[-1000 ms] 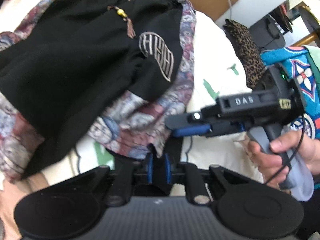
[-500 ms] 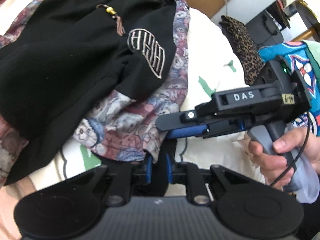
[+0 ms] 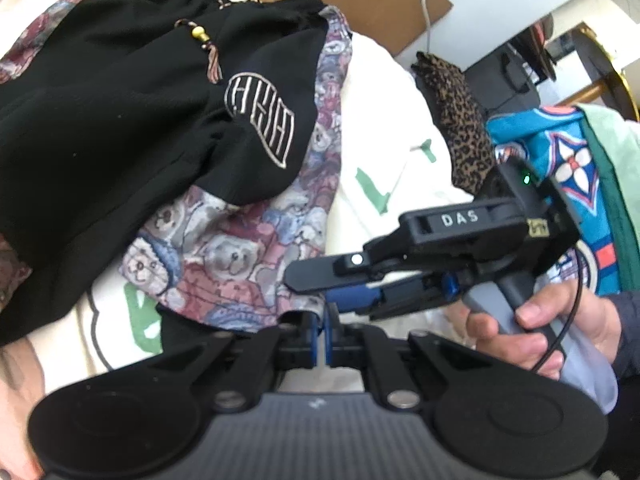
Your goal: Fold clothes
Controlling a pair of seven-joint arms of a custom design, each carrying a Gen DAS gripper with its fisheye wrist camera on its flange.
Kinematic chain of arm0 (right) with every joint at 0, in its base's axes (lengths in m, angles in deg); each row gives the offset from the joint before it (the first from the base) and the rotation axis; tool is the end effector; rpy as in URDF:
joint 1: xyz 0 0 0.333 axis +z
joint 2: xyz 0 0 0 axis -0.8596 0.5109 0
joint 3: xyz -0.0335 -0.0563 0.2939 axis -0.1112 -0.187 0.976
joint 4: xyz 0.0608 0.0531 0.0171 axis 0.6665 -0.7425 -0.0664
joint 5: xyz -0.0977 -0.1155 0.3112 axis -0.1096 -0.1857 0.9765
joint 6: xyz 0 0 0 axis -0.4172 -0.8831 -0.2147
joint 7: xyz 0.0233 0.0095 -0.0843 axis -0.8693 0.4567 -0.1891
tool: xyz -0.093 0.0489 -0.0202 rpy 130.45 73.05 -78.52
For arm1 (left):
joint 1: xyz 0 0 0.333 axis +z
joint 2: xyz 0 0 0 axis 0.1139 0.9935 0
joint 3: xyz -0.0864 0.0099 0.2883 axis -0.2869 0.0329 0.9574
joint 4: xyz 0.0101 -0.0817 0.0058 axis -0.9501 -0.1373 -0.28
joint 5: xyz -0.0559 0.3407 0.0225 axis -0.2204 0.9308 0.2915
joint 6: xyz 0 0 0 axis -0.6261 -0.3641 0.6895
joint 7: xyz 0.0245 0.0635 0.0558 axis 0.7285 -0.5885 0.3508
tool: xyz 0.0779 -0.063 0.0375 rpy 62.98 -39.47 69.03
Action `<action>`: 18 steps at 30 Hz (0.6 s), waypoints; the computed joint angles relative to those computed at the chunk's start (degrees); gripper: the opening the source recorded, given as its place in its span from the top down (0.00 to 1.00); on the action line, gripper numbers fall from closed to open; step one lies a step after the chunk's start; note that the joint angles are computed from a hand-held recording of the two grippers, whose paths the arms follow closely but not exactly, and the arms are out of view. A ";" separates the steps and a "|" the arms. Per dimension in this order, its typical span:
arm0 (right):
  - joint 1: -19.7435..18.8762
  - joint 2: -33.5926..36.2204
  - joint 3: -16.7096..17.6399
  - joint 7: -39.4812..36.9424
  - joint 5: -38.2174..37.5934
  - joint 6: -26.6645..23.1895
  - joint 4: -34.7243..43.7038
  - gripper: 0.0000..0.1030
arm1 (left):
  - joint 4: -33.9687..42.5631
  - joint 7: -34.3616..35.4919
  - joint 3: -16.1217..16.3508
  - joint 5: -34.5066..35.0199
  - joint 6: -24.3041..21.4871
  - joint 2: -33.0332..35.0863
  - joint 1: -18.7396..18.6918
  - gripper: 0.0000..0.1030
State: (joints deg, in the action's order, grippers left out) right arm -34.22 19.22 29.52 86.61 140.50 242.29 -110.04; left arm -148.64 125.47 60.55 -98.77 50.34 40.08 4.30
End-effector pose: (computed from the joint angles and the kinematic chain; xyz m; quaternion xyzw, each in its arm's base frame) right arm 0.4926 0.3014 0.4997 -0.2985 0.8121 0.3017 0.4003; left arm 0.5947 -0.2080 0.4961 0.3700 -0.8616 0.2809 0.2043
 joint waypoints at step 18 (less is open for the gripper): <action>-1.07 -15.85 -5.35 7.13 -17.98 -7.26 -16.27 0.99 | 4.02 1.06 0.15 1.25 -2.50 1.75 -1.35 0.87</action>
